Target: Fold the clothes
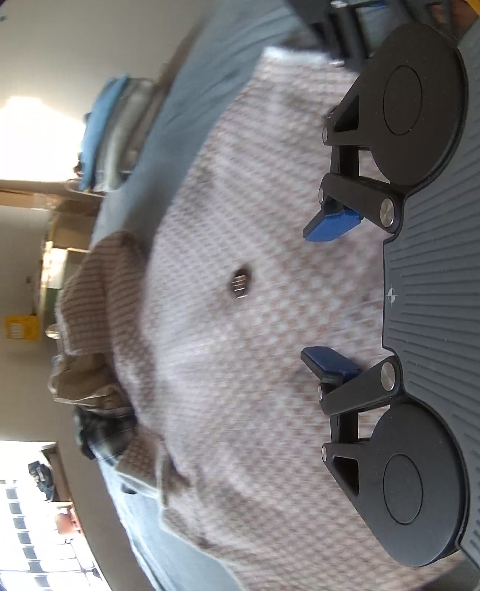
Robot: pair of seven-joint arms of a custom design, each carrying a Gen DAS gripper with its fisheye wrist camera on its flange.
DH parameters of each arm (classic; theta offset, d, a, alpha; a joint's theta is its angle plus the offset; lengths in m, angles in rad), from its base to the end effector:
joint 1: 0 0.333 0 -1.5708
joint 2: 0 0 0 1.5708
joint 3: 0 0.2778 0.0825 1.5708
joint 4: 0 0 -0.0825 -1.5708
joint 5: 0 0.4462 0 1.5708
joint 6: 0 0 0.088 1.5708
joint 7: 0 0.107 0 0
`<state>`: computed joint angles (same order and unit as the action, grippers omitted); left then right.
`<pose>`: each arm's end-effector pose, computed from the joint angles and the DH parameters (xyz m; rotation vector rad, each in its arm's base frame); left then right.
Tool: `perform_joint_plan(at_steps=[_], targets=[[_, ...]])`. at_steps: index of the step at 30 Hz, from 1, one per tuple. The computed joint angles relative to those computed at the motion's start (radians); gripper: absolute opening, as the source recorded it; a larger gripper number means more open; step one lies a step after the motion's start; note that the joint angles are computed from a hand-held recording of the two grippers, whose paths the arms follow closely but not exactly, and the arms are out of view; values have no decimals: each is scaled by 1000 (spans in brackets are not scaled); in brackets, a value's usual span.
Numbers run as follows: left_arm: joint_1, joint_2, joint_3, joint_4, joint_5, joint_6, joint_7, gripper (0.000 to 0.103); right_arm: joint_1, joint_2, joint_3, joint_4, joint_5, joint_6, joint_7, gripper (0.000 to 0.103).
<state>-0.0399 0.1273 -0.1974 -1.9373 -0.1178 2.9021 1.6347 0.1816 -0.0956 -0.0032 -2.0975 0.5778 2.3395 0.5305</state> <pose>0.6704 -0.1507 0.4541 -1.6060 1.9374 -0.9418 0.6037 0.1176 0.4364 -2.4230 0.8699 -0.1862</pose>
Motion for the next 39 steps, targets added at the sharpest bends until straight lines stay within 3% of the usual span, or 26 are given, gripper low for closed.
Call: perform_joint_plan(at_steps=[3, 7, 8, 9, 14, 18, 21, 23, 26, 28, 34, 36, 38, 39], targets=[[2, 87, 5, 88, 19, 29, -26, 53, -1, 2, 1, 5, -6, -10, 13, 20], [-22, 199, 62, 181, 141, 2, -206, 49, -2, -2, -1, 0, -2, -3, 20, 20], [11, 206, 31, 162, 113, 49, -189, 49, -2, -1, -2, 1, 1, -4, 22, 20], [31, 202, 9, 144, 106, 84, -176, 49, -3, 1, -3, 4, 4, -7, 27, 20], [20, 179, 22, 126, 207, 81, -205, 50, -18, 48, -9, 103, 7, -108, 112, 20], [46, 182, -4, 125, 186, 86, -204, 50, -23, 80, -2, 157, 69, -12, 107, 20], [36, 181, 7, 130, 207, 78, -227, 50, -24, 150, 7, 203, 8, 76, 228, 20], [28, 173, 18, 130, 221, 78, -248, 50, -34, 221, 5, 259, -36, 27, 323, 21], [13, 167, 41, 134, 261, 116, -284, 52, -77, 252, 12, 281, 91, -17, 344, 22], [2, 171, 58, 146, 293, 143, -312, 53, -87, 263, 15, 299, 97, -40, 365, 22], [-58, 310, 131, 348, 392, 88, -444, 57, -88, 280, 24, 331, 51, -64, 391, 22], [-84, 369, 161, 425, 434, 26, -488, 57, -86, 288, 23, 361, 16, -92, 404, 22], [-98, 405, 177, 464, 473, -27, -522, 57, -92, 297, 26, 399, 23, -103, 386, 22], [-108, 408, 192, 459, 502, -11, -547, 58, -96, 307, 28, 425, 34, -98, 368, 23]])
